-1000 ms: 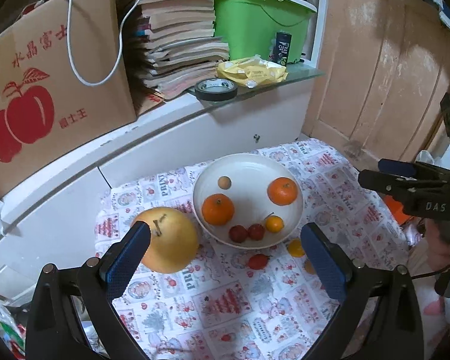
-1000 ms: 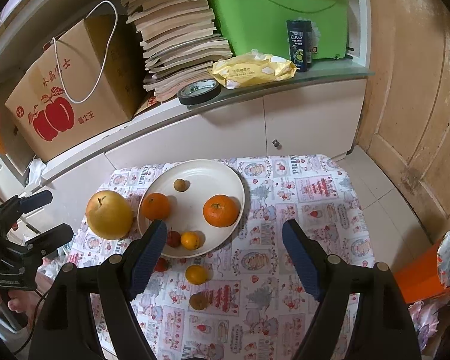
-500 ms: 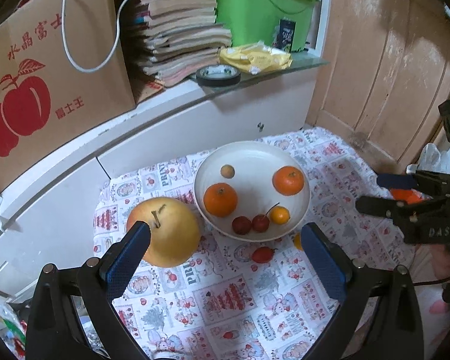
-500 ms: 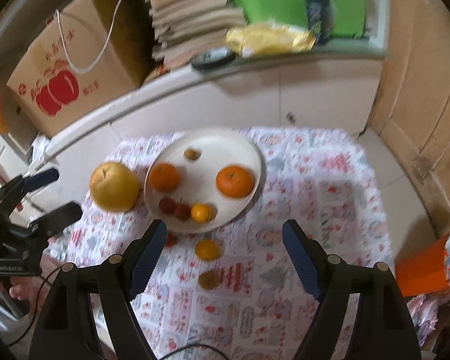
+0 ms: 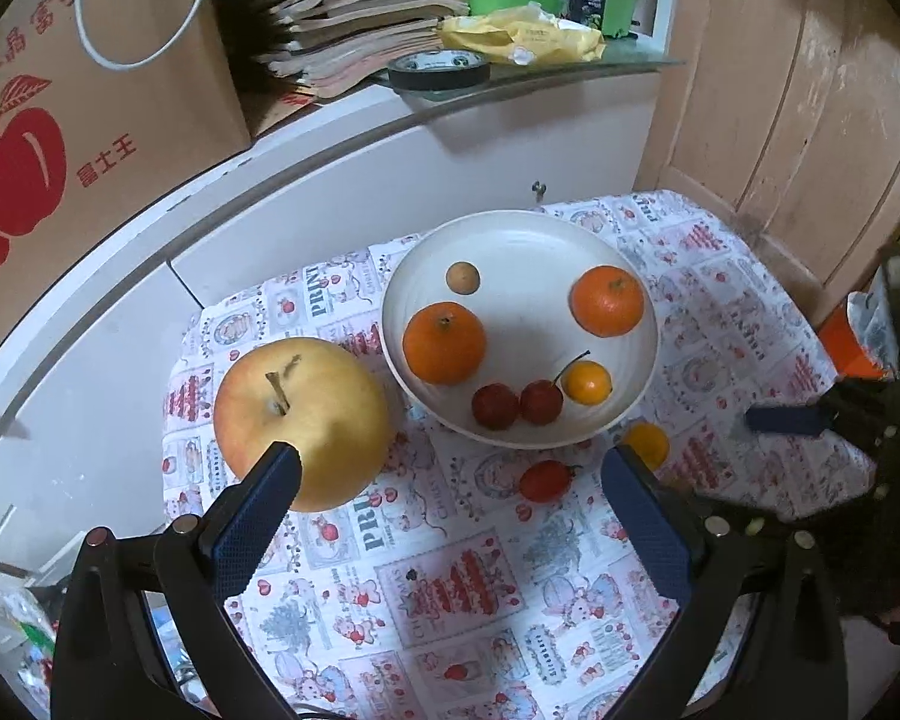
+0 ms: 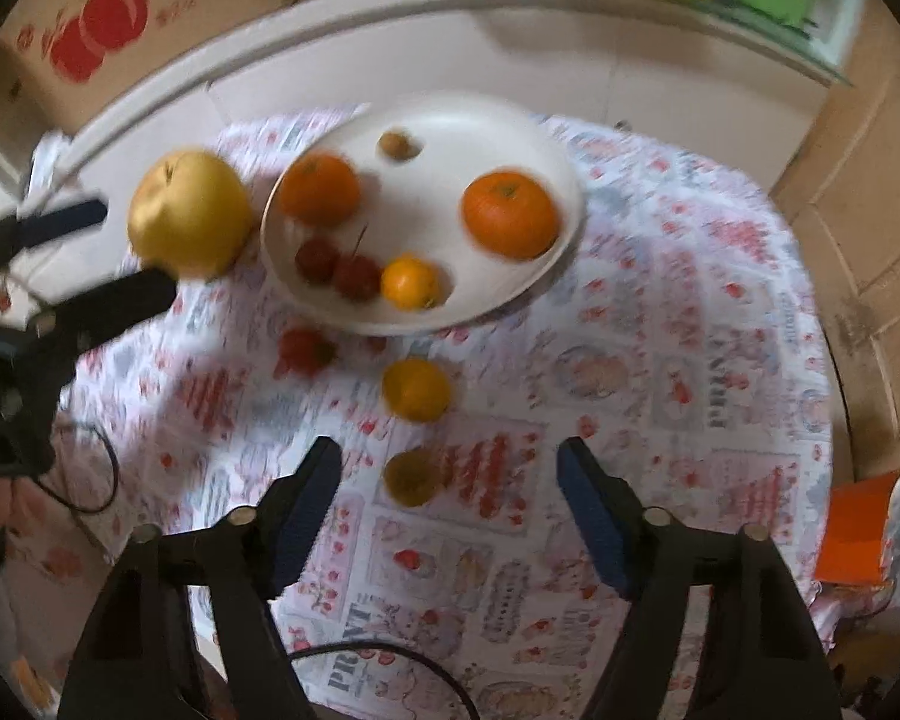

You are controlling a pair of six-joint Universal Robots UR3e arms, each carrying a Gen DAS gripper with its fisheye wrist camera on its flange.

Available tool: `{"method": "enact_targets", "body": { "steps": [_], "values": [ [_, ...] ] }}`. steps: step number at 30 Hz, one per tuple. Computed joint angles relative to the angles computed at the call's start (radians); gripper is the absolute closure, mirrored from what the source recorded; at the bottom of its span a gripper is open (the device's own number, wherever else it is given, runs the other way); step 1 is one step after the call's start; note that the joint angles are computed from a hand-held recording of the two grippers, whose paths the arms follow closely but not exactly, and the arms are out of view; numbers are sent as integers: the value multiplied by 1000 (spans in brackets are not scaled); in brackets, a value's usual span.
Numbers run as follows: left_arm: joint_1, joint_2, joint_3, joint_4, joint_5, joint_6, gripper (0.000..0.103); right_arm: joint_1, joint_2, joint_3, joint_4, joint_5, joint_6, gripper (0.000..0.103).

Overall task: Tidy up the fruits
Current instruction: 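Withdraw both open grippers from the plate toward the remaining fruits, then grasp a small brown fruit with the right gripper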

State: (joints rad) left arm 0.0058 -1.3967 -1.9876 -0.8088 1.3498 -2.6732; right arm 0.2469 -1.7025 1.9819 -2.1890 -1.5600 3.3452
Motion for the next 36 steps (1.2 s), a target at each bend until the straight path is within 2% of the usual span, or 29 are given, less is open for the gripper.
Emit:
{"method": "enact_targets", "body": {
  "steps": [4, 8, 16, 22, 24, 30, 36],
  "values": [
    [-17, -5, -11, 29, 19, 4, 3, 14, 54, 0, -4, 35, -16, 40],
    [-23, -20, -8, 25, 30, 6, 3, 28, 91, 2, -21, 15, -5, 49],
    [-21, -27, -9, 12, 29, 11, 3, 19, 87, 24, -39, 22, 4, 57],
    [-33, -28, -16, 21, 37, 9, 3, 41, 134, -3, -50, -1, 2, 70],
    [-39, -31, -19, 30, 44, 10, 3, 39, 138, -5, -49, 1, -1, 78],
    [-54, -47, -21, 47, 62, 2, 3, 44, 102, 3, -57, -15, 11, 78],
    [-69, -75, -24, 74, 86, -8, 3, -14, 20, 23, -62, -6, 25, 78]
  ]
}}
